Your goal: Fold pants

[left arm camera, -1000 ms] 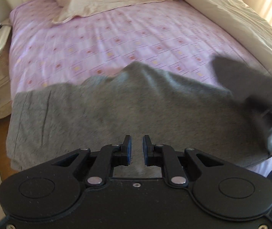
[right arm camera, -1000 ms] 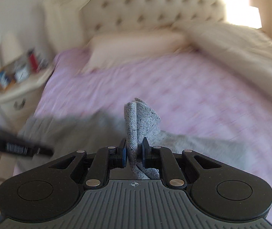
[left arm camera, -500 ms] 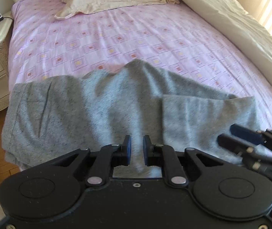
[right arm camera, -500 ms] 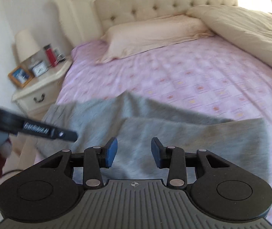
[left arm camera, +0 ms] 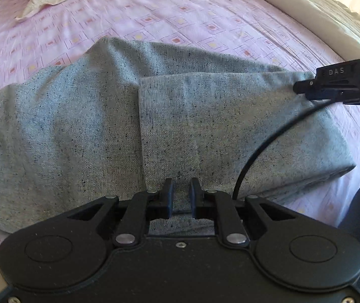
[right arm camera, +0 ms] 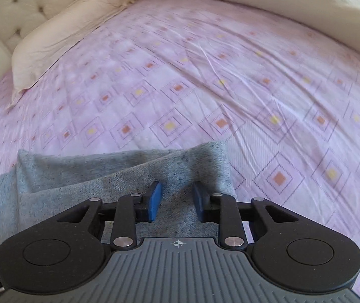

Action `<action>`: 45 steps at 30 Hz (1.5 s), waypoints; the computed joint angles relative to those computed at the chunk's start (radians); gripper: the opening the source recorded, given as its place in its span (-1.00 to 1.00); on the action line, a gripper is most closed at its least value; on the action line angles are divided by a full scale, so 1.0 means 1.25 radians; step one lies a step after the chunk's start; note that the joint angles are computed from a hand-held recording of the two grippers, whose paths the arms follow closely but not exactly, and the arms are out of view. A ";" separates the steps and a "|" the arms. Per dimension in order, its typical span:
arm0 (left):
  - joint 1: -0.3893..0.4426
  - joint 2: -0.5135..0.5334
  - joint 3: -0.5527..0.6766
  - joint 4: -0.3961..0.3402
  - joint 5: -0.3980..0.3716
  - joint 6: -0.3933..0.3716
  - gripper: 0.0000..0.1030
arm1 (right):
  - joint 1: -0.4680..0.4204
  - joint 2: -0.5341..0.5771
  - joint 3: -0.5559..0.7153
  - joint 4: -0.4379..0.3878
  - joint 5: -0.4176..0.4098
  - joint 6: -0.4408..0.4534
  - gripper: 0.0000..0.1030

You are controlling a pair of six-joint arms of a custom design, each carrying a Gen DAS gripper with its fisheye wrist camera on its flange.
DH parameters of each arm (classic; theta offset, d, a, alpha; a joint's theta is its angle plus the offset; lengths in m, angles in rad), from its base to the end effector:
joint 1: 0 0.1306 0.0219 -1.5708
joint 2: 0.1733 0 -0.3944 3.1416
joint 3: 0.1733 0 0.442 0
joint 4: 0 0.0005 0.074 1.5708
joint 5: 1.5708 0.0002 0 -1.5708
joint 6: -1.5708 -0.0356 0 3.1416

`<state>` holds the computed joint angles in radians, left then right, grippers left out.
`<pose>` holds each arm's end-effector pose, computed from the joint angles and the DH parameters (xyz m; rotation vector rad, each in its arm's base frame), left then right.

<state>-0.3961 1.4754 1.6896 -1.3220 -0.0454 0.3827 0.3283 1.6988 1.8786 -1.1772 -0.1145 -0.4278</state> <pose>0.4924 -0.2047 0.5196 0.0036 2.6905 -0.1843 0.5980 0.2075 0.4943 0.0860 2.6169 0.4243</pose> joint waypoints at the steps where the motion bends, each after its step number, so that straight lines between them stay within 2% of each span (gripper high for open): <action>1: -0.001 -0.005 -0.006 0.008 -0.003 0.001 -0.59 | 0.003 -0.006 -0.007 0.005 0.006 0.005 -0.50; 5: 0.003 -0.012 -0.011 0.011 0.005 0.013 -0.58 | 0.004 -0.029 -0.043 0.039 0.013 -0.005 -0.50; 9: 0.004 -0.023 -0.021 0.019 0.002 0.033 -0.50 | -0.008 -0.064 -0.088 0.091 -0.011 -0.057 -0.51; 11: 0.002 -0.030 -0.026 0.021 -0.006 0.048 -0.49 | 0.000 -0.081 -0.098 0.126 0.003 -0.036 -0.49; 14: 0.000 -0.039 -0.022 0.010 -0.028 0.055 -0.49 | 0.015 -0.117 -0.122 0.185 -0.033 0.029 -0.48; 17: 0.003 -0.058 -0.020 -0.012 -0.062 0.054 -0.49 | 0.039 -0.143 -0.132 0.170 -0.076 0.071 -0.49; 21: 0.037 -0.097 -0.039 -0.023 -0.053 0.079 -0.49 | 0.092 -0.130 -0.112 0.084 -0.048 0.154 -0.49; 24: 0.066 -0.125 -0.057 -0.033 -0.071 0.094 -0.49 | 0.128 -0.114 -0.091 0.041 -0.024 0.176 -0.49; 26: 0.088 -0.144 -0.072 -0.036 -0.079 0.098 -0.41 | 0.144 -0.098 -0.072 0.002 -0.022 0.189 -0.48; 27: 0.099 -0.155 -0.081 -0.037 -0.084 0.100 -0.30 | 0.151 -0.087 -0.060 -0.026 -0.016 0.203 -0.48; 29: 0.122 -0.176 -0.100 -0.037 -0.093 0.107 -0.25 | 0.162 -0.071 -0.040 -0.060 -0.003 0.231 -0.48; 31: 0.148 -0.191 -0.115 -0.037 -0.096 0.113 -0.24 | 0.166 -0.078 -0.041 -0.042 0.004 0.232 -0.49; 33: 0.173 -0.199 -0.124 -0.039 -0.096 0.118 -0.20 | 0.170 -0.103 -0.069 0.024 -0.010 0.223 -0.49; 37: 0.208 -0.212 -0.145 -0.023 -0.098 0.117 0.00 | 0.190 -0.119 -0.099 0.121 -0.039 0.209 -0.49; 40: 0.229 -0.222 -0.167 -0.005 -0.075 0.131 0.04 | 0.210 -0.110 -0.110 0.135 -0.040 0.206 -0.49; 43: 0.249 -0.241 -0.206 0.025 -0.022 0.145 0.15 | 0.227 -0.091 -0.109 0.097 -0.032 0.196 -0.46; 45: 0.253 -0.250 -0.233 0.043 -0.005 0.152 0.21 | 0.233 -0.104 -0.129 0.121 -0.014 0.191 -0.45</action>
<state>-0.0797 1.1627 1.3988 -1.2681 -0.0511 0.5732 0.6200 1.5684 1.7172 -1.0262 -0.1322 -0.1885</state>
